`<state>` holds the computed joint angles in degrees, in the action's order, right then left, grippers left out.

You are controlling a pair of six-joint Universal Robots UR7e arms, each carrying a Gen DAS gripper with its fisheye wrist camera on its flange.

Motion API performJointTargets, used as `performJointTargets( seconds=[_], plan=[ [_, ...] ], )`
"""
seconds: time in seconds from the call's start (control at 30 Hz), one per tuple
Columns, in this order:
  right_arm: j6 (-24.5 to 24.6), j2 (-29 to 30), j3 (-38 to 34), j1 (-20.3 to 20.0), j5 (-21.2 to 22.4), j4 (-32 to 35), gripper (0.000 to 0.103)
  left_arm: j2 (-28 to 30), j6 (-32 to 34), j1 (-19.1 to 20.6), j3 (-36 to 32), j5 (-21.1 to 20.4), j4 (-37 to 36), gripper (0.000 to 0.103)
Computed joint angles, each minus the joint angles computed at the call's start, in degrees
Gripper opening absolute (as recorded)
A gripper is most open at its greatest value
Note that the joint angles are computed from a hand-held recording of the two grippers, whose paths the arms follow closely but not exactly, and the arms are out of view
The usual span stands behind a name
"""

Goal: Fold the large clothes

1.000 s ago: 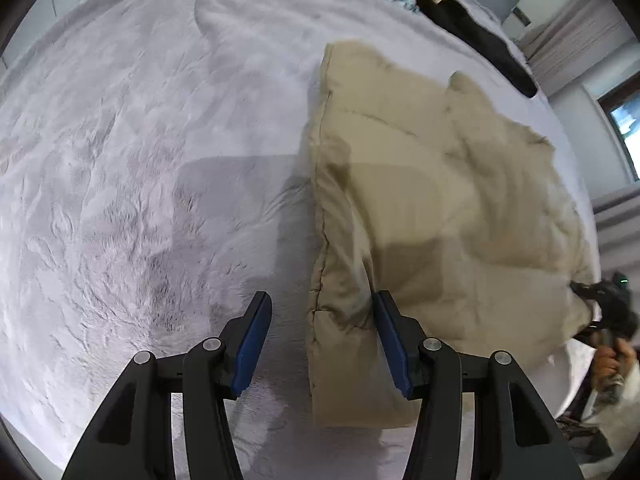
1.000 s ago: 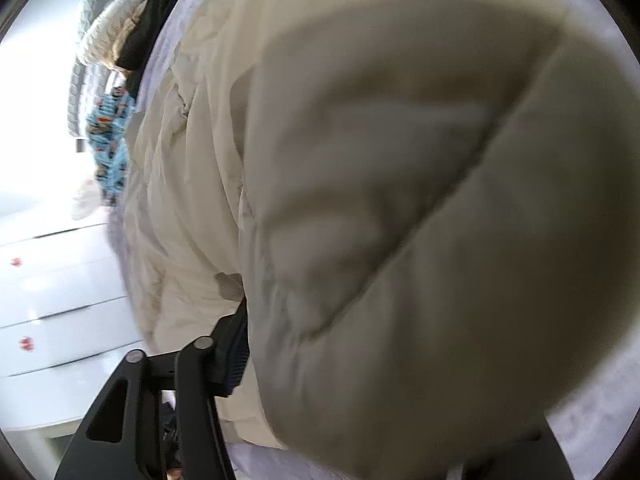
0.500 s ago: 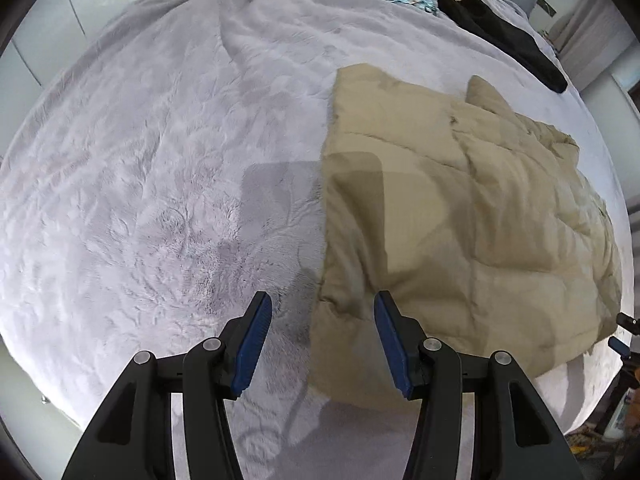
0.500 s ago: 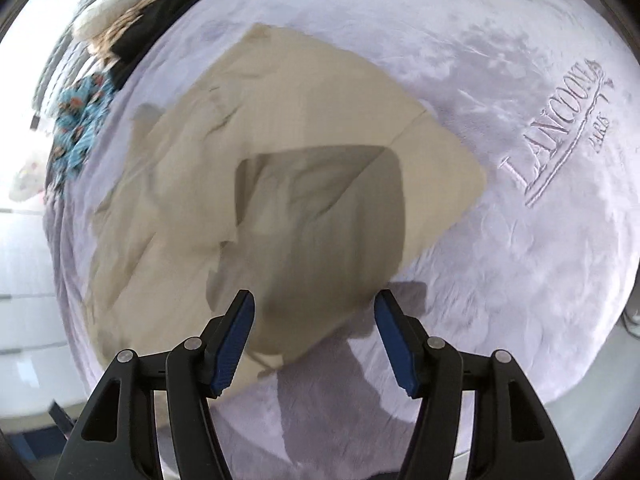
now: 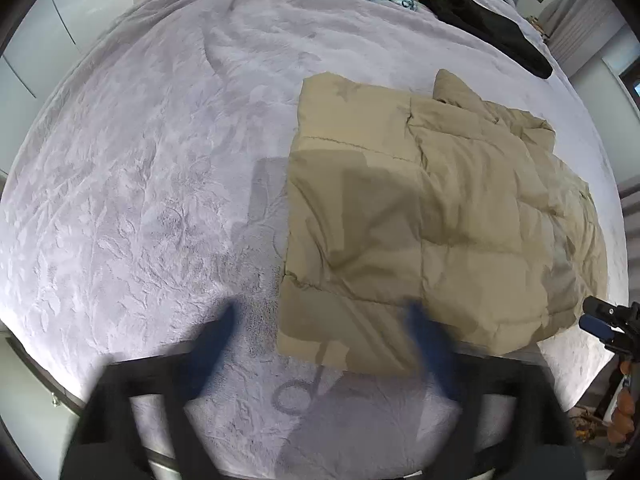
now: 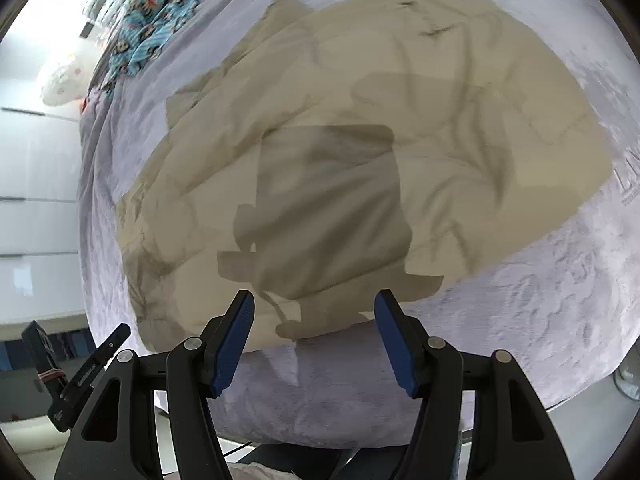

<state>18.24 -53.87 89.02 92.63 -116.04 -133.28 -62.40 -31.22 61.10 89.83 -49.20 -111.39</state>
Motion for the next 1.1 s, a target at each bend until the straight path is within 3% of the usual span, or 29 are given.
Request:
performJointTargets(
  seconds=[0.37,0.47,0.97,1.0,1.03,1.1],
  plan=[
    [-0.7,2.7,-2.8,2.4,-2.5,3.6,0.07,0.0,3.3,-0.5,-0.5,0.5,-0.9,0.102],
    [-1.4,3.4,-3.3,3.1,-3.2,4.3,0.082,0.4,3.6,0.0,-1.0,-0.6,-0.9,0.102],
    [-5.5,4.5,-4.3,3.0,-1.6,3.6,0.086,3.1,2.3,0.6,-2.7,0.3,1.1,0.102],
    [-5.8,4.5,-4.2,2.9,-1.5,2.8,0.09,3.3,2.5,0.6,-2.8,0.6,1.2,0.102],
    [-6.1,4.7,-4.2,2.8,-1.2,2.1,0.102,3.6,2.5,0.7,-2.9,1.0,1.4,0.102],
    [-6.8,5.2,-4.0,2.6,-0.8,0.3,0.103,4.0,2.2,0.9,-3.1,1.1,1.6,0.102]
  ],
)
